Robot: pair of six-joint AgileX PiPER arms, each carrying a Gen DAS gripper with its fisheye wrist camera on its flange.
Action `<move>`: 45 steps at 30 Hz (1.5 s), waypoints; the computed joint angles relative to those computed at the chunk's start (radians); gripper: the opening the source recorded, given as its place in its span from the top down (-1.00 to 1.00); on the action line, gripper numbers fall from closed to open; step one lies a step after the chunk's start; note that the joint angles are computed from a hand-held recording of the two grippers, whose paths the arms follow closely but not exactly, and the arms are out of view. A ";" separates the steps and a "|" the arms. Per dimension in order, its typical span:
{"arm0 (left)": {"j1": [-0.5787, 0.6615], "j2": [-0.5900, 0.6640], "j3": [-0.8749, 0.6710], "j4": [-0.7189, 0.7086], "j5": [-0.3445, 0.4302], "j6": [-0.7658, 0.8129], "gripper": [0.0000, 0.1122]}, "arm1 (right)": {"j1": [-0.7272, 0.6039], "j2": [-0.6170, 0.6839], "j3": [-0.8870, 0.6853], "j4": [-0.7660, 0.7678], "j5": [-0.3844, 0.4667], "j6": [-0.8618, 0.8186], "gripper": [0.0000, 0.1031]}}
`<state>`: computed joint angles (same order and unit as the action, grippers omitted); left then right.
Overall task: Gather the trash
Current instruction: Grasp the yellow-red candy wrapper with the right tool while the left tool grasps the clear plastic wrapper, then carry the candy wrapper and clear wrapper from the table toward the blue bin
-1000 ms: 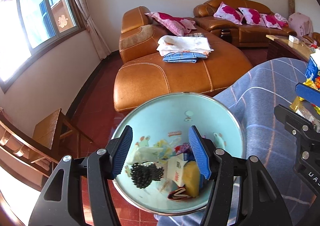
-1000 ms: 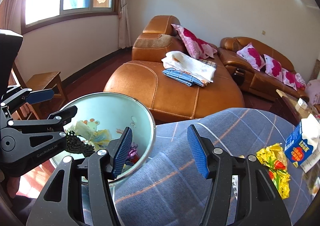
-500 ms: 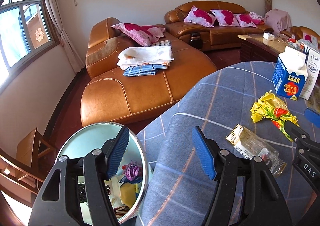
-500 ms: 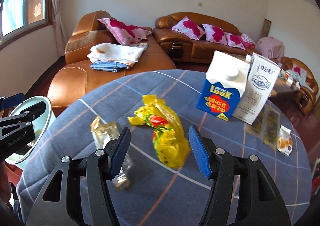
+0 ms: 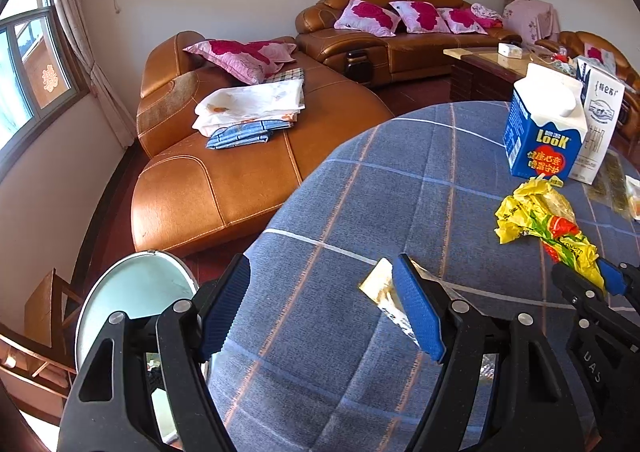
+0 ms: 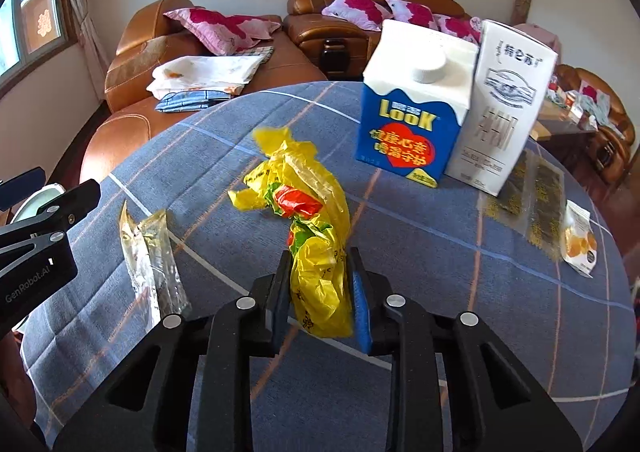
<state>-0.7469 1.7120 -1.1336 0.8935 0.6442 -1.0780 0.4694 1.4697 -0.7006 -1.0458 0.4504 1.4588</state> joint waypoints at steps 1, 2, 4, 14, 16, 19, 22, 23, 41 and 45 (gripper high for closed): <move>-0.010 0.012 -0.008 -0.014 0.002 0.010 -0.29 | -0.005 -0.019 0.021 -0.002 0.004 0.011 0.46; -0.022 0.023 -0.014 -0.023 0.006 0.014 -0.29 | -0.001 -0.037 0.038 -0.002 0.021 0.025 0.46; -0.041 0.046 -0.027 -0.044 0.008 0.025 -0.29 | -0.002 -0.075 0.076 0.007 0.042 0.040 0.46; -0.090 0.122 -0.085 -0.133 0.018 0.132 -0.16 | -0.024 -0.169 0.204 -0.078 0.107 0.172 0.46; -0.086 0.114 -0.075 -0.155 -0.008 0.161 0.06 | -0.031 -0.177 0.211 -0.079 0.096 0.173 0.46; -0.079 0.093 -0.051 -0.202 -0.047 0.205 0.43 | -0.042 -0.188 0.220 -0.078 0.081 0.170 0.46; -0.073 0.066 -0.013 -0.230 -0.094 0.237 0.56 | -0.041 -0.180 0.210 -0.080 0.079 0.174 0.46; -0.071 0.055 -0.002 -0.233 -0.104 0.242 0.59 | -0.046 -0.185 0.214 -0.080 0.073 0.173 0.46; -0.059 -0.091 0.121 -0.249 -0.184 0.280 0.89 | -0.033 -0.234 0.248 -0.151 0.053 0.239 0.46; -0.078 -0.112 0.139 -0.193 -0.179 0.223 0.89 | -0.011 -0.232 0.246 -0.167 0.076 0.263 0.45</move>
<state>-0.8246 1.6000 -0.9947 0.7010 0.4657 -0.8551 0.4586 1.2374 -0.4543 -1.2131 0.5259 1.7215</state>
